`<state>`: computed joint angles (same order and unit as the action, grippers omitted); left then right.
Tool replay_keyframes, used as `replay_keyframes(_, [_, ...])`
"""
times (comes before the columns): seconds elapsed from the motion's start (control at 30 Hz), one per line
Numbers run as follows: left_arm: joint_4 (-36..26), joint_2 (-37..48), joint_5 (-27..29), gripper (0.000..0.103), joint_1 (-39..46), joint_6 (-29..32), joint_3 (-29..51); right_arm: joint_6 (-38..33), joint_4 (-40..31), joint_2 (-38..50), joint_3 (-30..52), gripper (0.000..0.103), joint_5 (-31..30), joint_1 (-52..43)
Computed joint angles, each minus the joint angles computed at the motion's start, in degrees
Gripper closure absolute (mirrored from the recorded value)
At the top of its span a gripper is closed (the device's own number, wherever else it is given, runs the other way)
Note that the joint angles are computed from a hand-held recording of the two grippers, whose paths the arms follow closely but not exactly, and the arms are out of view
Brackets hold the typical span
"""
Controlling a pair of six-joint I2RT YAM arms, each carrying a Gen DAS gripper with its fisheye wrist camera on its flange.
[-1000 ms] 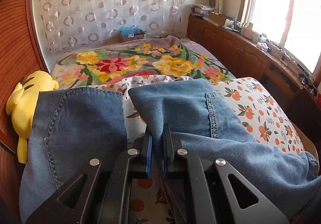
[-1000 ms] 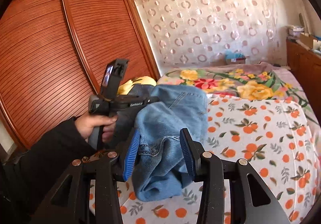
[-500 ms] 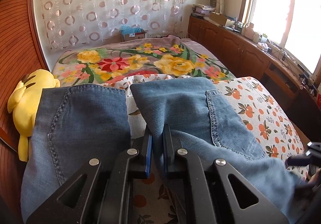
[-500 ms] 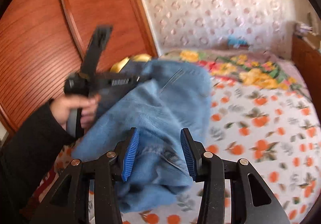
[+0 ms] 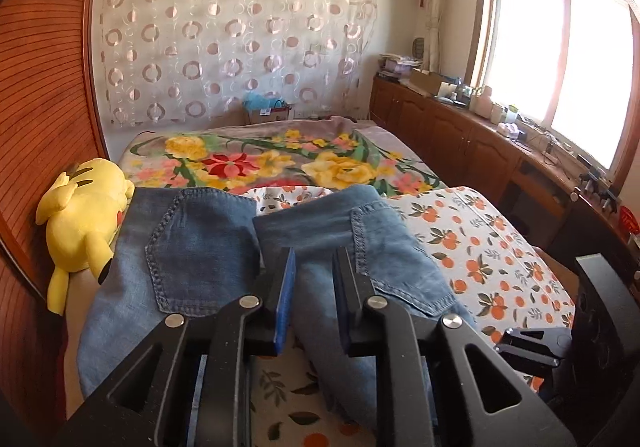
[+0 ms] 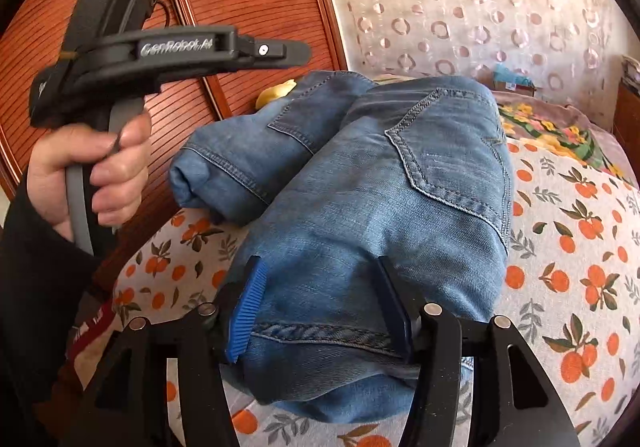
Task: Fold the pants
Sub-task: 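Lay the folded jeans down beside the other jeans and open both tools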
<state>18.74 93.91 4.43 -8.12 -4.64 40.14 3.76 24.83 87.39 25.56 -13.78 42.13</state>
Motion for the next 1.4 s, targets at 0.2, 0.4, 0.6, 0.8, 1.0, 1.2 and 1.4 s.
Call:
replay_keyframes(0.2, [3.2, 0.7, -1.2, 0.077, -4.5, -2.4, -3.7, 0.5, -4.9, -10.6, -3.5, 0.045, -3.1, -4.7])
replay_keyframes(0.4, [7.2, 3.9, -1.9, 0.056, -8.5, -4.4, -6.8, -1.1, -6.2, -15.5, -7.0, 0.045, -0.3, -10.0])
replay_keyframes(0.6, [9.8, 8.8, -7.0, 0.056, -11.4, -5.0, -8.4, 0.5, -5.9, -9.1, -4.9, 0.045, 1.4, -9.0])
replay_keyframes(0.8, [11.4, 11.0, -6.2, 0.055, -10.4, -5.7, -9.4, 0.6, -7.8, -9.0, -6.4, 0.045, 1.0, -7.6])
replay_keyframes(1.0, [11.8, 11.1, -5.1, 0.055, -9.8, -6.4, -9.4, 1.0, -5.2, -4.5, -6.5, 0.045, -1.7, -8.6])
replay_keyframes(1.2, [11.5, 9.8, -5.2, 0.051, -10.0, -6.8, -10.0, -0.1, -3.0, 0.3, -4.3, 0.045, -2.3, -9.7])
replay_keyframes(1.4, [11.2, 8.0, -6.7, 0.021, -9.8, -7.3, -10.0, 0.0, -2.3, -0.9, -5.8, 0.045, -2.2, -9.7])
